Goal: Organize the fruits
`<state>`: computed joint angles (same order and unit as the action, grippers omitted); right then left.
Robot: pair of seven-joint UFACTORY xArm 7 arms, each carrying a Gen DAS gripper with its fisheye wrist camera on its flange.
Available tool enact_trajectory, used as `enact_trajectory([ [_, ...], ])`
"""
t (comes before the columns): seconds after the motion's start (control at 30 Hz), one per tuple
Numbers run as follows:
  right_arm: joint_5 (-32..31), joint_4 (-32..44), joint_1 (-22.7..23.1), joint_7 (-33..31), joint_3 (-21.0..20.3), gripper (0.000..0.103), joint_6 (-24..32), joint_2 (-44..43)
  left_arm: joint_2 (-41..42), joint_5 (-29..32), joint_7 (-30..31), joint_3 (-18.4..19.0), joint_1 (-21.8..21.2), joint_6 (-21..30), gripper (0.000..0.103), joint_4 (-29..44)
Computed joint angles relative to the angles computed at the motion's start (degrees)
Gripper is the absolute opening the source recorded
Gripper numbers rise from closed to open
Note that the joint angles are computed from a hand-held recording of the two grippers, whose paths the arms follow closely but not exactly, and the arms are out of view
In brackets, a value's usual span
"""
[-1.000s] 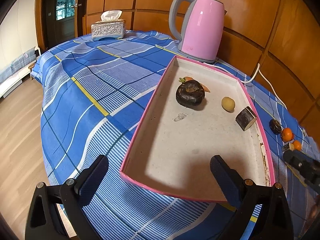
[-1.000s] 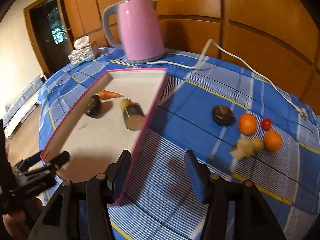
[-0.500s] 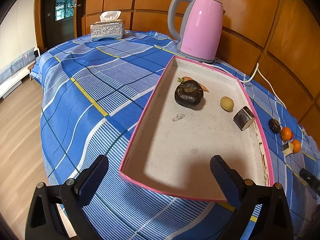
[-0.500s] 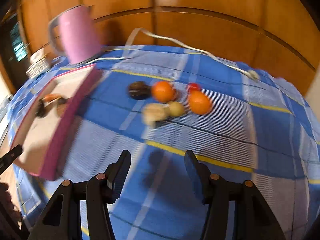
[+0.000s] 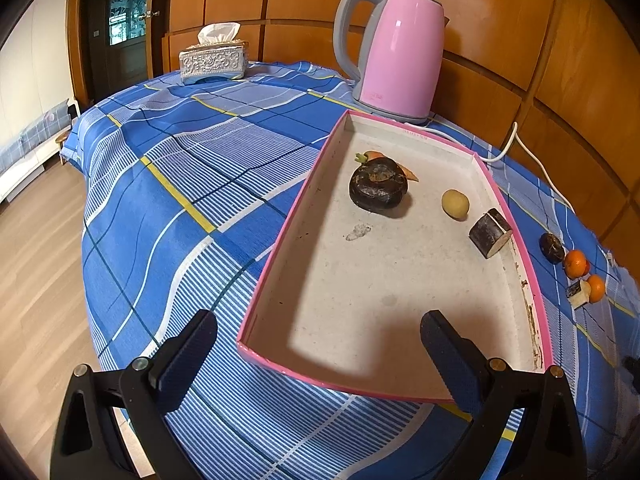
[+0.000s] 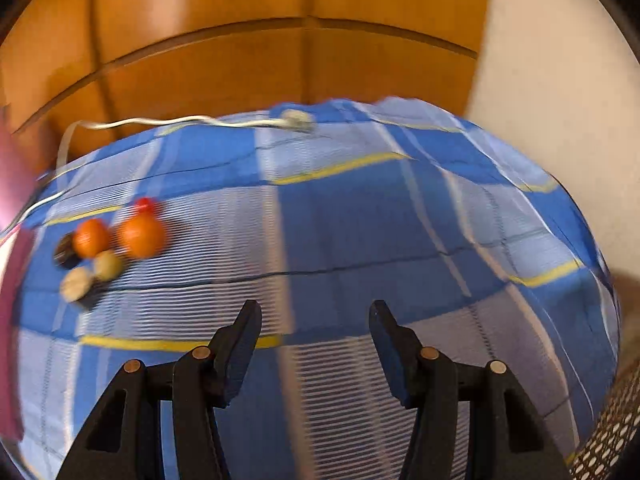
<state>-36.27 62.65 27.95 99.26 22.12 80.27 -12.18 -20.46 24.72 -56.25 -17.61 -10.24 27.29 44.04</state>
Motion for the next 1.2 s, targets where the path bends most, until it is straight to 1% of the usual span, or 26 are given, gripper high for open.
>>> enact_trajectory([
  [0.17,2.1,-3.1,-1.0,4.6,0.1,0.057,5.4,-2.6,0.3,0.4,0.7,0.0,-0.2,-0.1,0.102,0.1],
  [0.27,3.2,-4.6,-1.7,6.6,0.1,0.057,7.4,-4.0,0.3,0.2,1.2,0.3,-0.4,-1.1,0.102,-0.3],
  [0.3,3.8,-5.5,-1.9,7.1,-0.1,0.058,7.3,-4.7,0.3,0.3,1.4,0.3,-0.4,-1.1,0.102,-0.2],
  [0.33,4.1,-6.8,-2.1,8.2,-0.1,0.064,6.7,-5.8,0.4,0.4,1.4,0.2,-0.3,-1.1,0.102,-0.2],
  [0.43,4.4,-7.9,-2.8,9.4,0.3,0.069,6.2,-6.8,0.4,0.1,2.5,0.5,-0.7,-1.7,0.102,0.1],
  [0.5,4.4,-8.0,-3.2,9.2,0.5,0.070,5.9,-6.7,0.0,-0.5,3.5,0.8,-1.0,-2.5,0.102,0.0],
  [0.6,4.4,-8.2,-3.5,9.4,0.8,0.071,5.6,-6.8,-0.7,-0.4,4.5,0.3,-0.7,-3.0,0.103,0.5],
  [0.83,4.4,-8.2,-3.5,9.9,1.2,0.072,5.3,-6.8,0.1,-0.9,8.3,-0.3,-1.4,-1.1,0.103,3.9],
  [1.0,4.6,-8.4,-3.8,10.4,1.2,0.074,5.0,-6.9,1.3,-0.9,10.8,-0.7,-2.5,-0.8,0.103,7.1],
  [1.1,4.5,-8.3,-3.9,10.4,1.1,0.075,4.8,-6.8,3.1,-1.5,13.5,-0.5,-3.9,-0.9,0.103,9.7],
  [1.2,4.5,-8.2,-3.9,10.4,1.1,0.075,4.9,-6.7,6.0,-4.3,17.4,0.4,-6.5,-1.6,0.103,12.8],
])
